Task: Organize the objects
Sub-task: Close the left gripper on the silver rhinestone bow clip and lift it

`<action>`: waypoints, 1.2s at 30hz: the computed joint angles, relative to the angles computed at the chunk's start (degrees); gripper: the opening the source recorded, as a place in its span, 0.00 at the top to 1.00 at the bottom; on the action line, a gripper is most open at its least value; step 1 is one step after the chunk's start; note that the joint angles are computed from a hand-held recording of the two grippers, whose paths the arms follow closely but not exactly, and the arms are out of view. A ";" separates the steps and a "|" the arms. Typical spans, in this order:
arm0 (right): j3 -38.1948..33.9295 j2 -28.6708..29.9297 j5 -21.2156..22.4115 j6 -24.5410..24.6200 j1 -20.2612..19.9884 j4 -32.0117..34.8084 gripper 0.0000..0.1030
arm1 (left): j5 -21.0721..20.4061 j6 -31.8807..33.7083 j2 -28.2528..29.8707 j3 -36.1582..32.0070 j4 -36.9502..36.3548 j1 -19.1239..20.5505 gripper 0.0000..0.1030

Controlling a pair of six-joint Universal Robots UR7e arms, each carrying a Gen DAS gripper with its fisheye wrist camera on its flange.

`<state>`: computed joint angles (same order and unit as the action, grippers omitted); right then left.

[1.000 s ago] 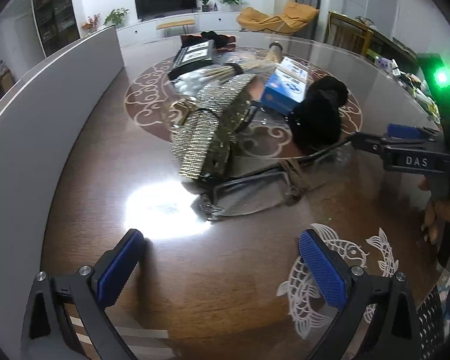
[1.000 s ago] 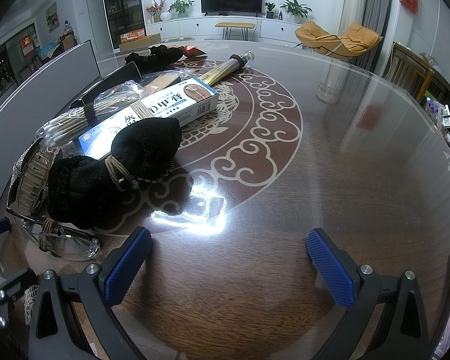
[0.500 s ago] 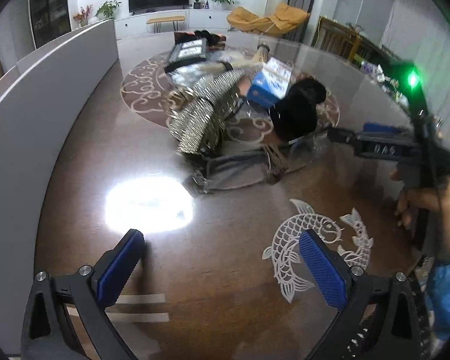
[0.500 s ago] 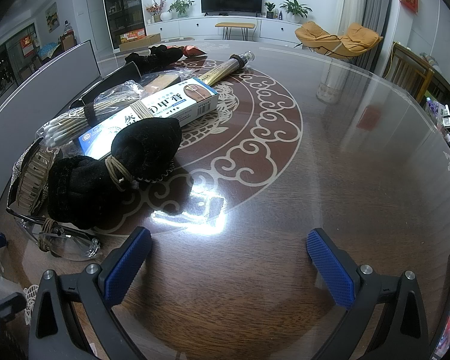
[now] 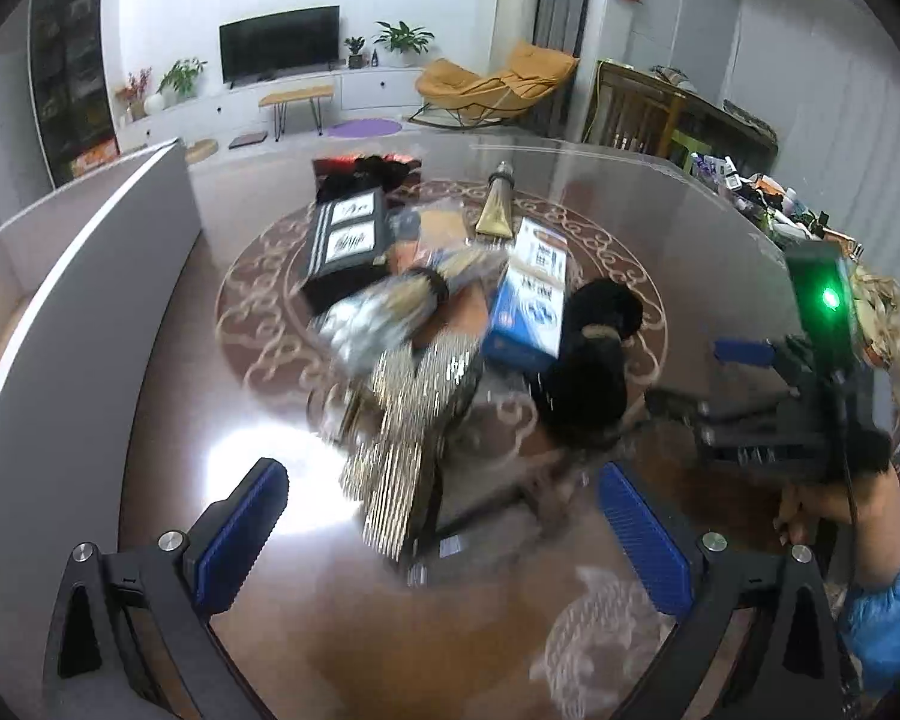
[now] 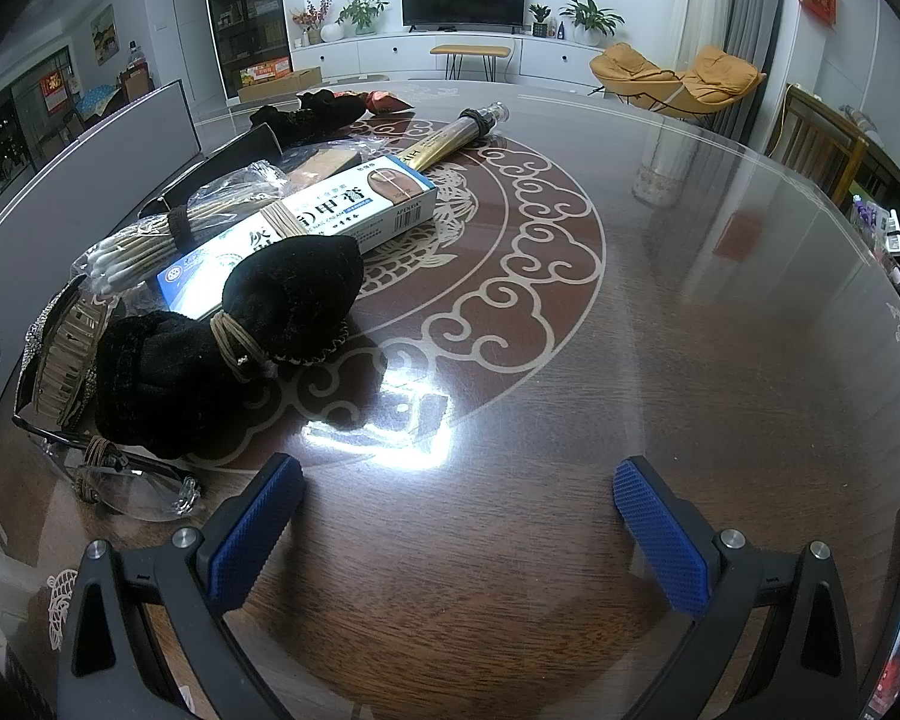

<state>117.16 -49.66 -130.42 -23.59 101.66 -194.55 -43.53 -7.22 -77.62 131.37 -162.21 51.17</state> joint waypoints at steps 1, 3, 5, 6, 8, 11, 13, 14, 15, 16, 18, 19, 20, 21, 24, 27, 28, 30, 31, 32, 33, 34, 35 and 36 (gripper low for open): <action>0.00 0.00 0.00 0.00 0.00 0.00 0.00 | 0.16 0.44 1.11 -1.20 0.17 0.60 0.00; -0.04 0.03 -0.01 0.02 0.02 0.02 0.00 | -0.52 0.20 3.10 -4.08 2.13 2.46 0.00; -0.05 0.04 -0.01 0.03 0.02 0.03 0.00 | -2.89 -0.50 4.20 -6.64 5.24 4.63 0.00; -0.03 0.02 -0.01 0.01 0.01 0.02 0.00 | -4.16 -0.64 4.63 -7.51 6.08 5.66 0.11; -0.06 0.05 -0.02 0.04 0.02 0.04 0.00 | -5.87 -0.72 4.91 -8.36 6.51 7.24 0.43; -0.05 0.04 -0.01 0.03 0.03 0.03 0.00 | -6.88 -3.13 3.28 -7.10 4.33 8.62 0.50; -0.09 0.08 -0.04 0.06 0.06 0.06 0.00 | -4.86 -4.65 1.78 -5.53 4.24 8.17 0.50; -0.04 0.03 -0.02 0.02 0.04 0.03 0.00 | -4.08 -5.63 0.70 -4.58 4.61 7.85 0.50; 0.00 0.00 -0.01 0.00 0.03 0.01 0.00 | -3.14 -6.94 -0.74 -3.38 5.44 7.33 0.50; 0.00 0.00 -0.01 0.00 0.03 0.01 0.00 | -2.46 -7.98 -1.91 -2.43 6.29 6.88 0.50; -0.02 0.01 -0.02 0.01 0.05 0.03 0.00 | -1.40 -10.30 -4.64 -0.28 8.39 5.77 0.50; -0.05 0.05 -0.04 0.02 0.07 0.03 0.00 | -1.05 -11.18 -5.72 0.48 9.32 5.35 0.50; 0.00 0.01 -0.01 -0.01 0.04 0.01 0.00 | -0.51 -12.37 -7.06 1.60 10.43 4.64 0.50; -0.05 0.05 -0.03 0.02 0.07 0.03 0.00 | 0.03 -13.30 -7.85 2.32 11.24 4.09 0.50; 0.05 -0.02 0.01 -0.06 0.02 -0.03 0.00 | 1.14 -14.88 -9.78 4.06 12.92 2.87 0.50; 0.06 -0.03 0.01 -0.09 0.02 -0.05 0.00 | 2.24 -15.37 -9.95 4.81 14.00 2.26 0.50; 0.06 -0.03 0.01 -0.09 0.02 -0.05 0.00 | 2.21 -15.61 -10.75 5.46 14.46 1.99 0.50; 0.07 -0.03 0.02 -0.11 0.00 -0.08 0.00 | 1.83 -14.99 -11.81 6.43 13.74 1.83 0.49; -0.01 0.04 0.00 -0.07 0.03 -0.05 0.00 | 1.69 -14.90 -11.94 6.65 13.64 1.78 0.49; 0.03 0.01 0.02 -0.11 0.00 -0.08 0.00 | 1.65 -14.95 -11.95 6.68 13.67 1.76 0.49; 0.03 0.01 0.02 -0.11 0.00 -0.08 0.00 | 1.59 -15.16 -11.97 6.50 14.39 1.89 0.47; 0.06 -0.01 0.04 -0.14 -0.03 -0.10 0.00 | 1.72 -15.57 -11.93 6.31 15.27 1.88 0.40; 0.03 0.02 0.03 -0.14 -0.02 -0.10 0.00 | 2.27 -15.87 -11.94 6.29 15.90 1.83 0.36; -0.01 0.05 0.02 -0.13 -0.01 -0.10 0.00 | 2.67 -15.99 -12.08 6.50 15.98 1.64 0.31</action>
